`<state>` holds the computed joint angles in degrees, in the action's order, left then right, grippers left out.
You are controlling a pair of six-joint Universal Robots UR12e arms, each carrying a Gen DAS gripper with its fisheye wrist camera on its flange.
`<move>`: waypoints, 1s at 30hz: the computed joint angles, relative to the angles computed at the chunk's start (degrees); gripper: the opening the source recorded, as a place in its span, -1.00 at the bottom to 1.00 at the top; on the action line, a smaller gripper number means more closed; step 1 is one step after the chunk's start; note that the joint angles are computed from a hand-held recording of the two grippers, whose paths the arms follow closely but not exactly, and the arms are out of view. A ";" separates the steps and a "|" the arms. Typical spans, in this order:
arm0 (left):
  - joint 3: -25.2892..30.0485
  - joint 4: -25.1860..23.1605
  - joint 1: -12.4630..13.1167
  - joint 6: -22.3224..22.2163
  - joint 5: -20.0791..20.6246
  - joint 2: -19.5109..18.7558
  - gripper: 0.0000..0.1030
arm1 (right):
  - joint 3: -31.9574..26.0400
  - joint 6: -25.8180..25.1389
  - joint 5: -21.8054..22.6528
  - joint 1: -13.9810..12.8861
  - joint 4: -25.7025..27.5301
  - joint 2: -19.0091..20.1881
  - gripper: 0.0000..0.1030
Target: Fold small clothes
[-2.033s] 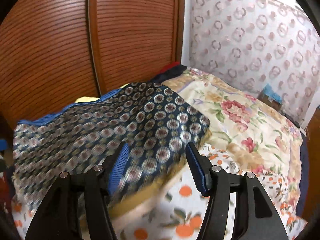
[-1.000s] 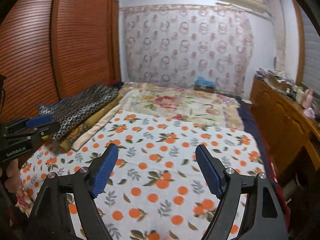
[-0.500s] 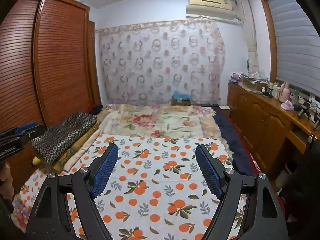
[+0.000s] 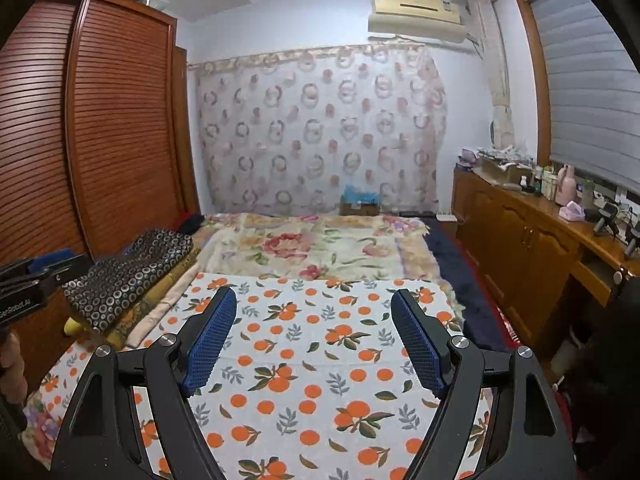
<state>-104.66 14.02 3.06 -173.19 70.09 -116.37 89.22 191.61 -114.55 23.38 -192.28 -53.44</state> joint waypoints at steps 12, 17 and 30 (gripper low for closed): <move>-0.27 0.51 -0.18 -0.10 0.50 0.00 -0.16 | -0.16 0.51 -0.49 0.08 0.29 0.06 0.59; -0.30 0.62 -0.14 -0.10 0.53 -0.01 -0.15 | -0.21 0.42 -0.45 0.10 0.19 0.13 0.59; -0.33 0.65 -0.12 0.00 0.60 -0.01 -0.15 | -0.30 0.43 -0.51 0.17 0.18 0.22 0.59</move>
